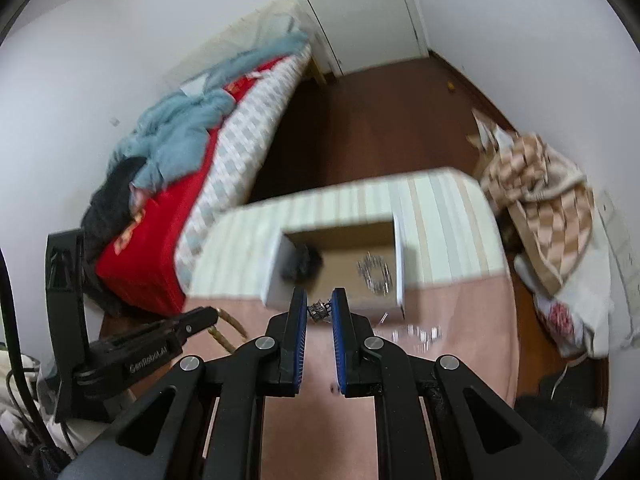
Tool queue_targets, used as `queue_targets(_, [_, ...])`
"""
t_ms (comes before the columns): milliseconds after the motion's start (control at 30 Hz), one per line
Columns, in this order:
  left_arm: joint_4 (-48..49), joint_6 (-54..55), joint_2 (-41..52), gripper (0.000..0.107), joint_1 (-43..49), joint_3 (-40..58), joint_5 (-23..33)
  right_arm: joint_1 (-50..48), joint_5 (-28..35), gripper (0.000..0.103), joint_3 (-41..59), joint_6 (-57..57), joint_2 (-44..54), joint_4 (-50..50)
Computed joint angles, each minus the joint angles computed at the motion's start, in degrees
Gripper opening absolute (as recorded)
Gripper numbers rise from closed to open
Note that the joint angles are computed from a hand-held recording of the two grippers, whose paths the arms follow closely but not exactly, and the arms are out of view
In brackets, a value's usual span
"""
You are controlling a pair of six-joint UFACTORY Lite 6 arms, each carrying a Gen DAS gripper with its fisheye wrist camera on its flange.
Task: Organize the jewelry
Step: 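Lower the bead bracelet into the box with the left tool while the right tool releases the necklace there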
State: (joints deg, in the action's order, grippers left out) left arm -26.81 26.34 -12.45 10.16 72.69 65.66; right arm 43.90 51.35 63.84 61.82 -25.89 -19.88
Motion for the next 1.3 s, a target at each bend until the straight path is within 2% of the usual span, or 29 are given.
queue_targets(200, [-0.3,-4.2,10.2,0.007,-4.2,13.7,-0.2,-11.2,0.3,0.013,17.7,-17.2,12.8,7.4])
queue_targets(333, [0.6,-5.9,14.8,0.007,-6.5,15.1,-2.4,-17.6,-0.5,0.013,24.5,-27.2,21.6,15.4])
queue_targets(533, [-1.4,-7.2,23.0,0.007,-7.5,14.5,-3.3,-23.7,-3.4,0.013,25.4,-36.8,31.2,24.9])
queue_targets(767, [-2.1,-8.1,28.8,0.007,-9.0,14.3,-5.0,-27.6,-6.6,0.013,25.1,-41.8,39.6,28.4])
queue_targets(900, [2.4,-12.0,30.3,0.010,-10.5,14.0,-5.3,-29.2,-6.0,0.013,28.3,-44.9,44.7,31.0])
queue_targets(933, [3.9,-13.1,30.3,0.012,-10.9,13.7,-5.7,-29.4,-5.6,0.013,29.4,-45.6,46.0,31.6])
queue_targets(967, [5.1,-13.6,30.0,0.019,-11.4,13.1,-6.4,-29.6,-5.2,0.013,30.4,-46.2,47.2,32.2])
queue_targets(1033, [6.6,-14.0,28.6,0.046,-11.7,11.6,-8.0,-30.1,-4.1,0.013,32.0,-48.0,48.9,35.1])
queue_targets(1067, [7.4,-14.3,27.6,0.069,-11.8,10.9,-8.9,-30.6,-3.6,0.013,32.4,-49.3,49.6,37.0])
queue_targets(1100, [7.6,-14.3,26.8,0.076,-11.6,10.2,-9.7,-31.1,-2.5,0.014,33.1,-51.0,50.6,39.6])
queue_targets(1167, [8.9,-15.1,26.2,0.076,-11.5,10.0,-10.2,-32.4,-0.7,0.014,33.1,-53.7,51.5,44.0])
queue_targets(1233, [9.9,-15.6,26.2,0.076,-11.1,10.3,-10.2,-32.9,0.1,0.019,32.5,-54.9,51.9,47.0])
queue_targets(1300, [11.5,-16.2,25.0,0.081,-10.7,9.2,-11.1,-33.6,0.5,0.042,31.4,-55.4,51.5,48.7])
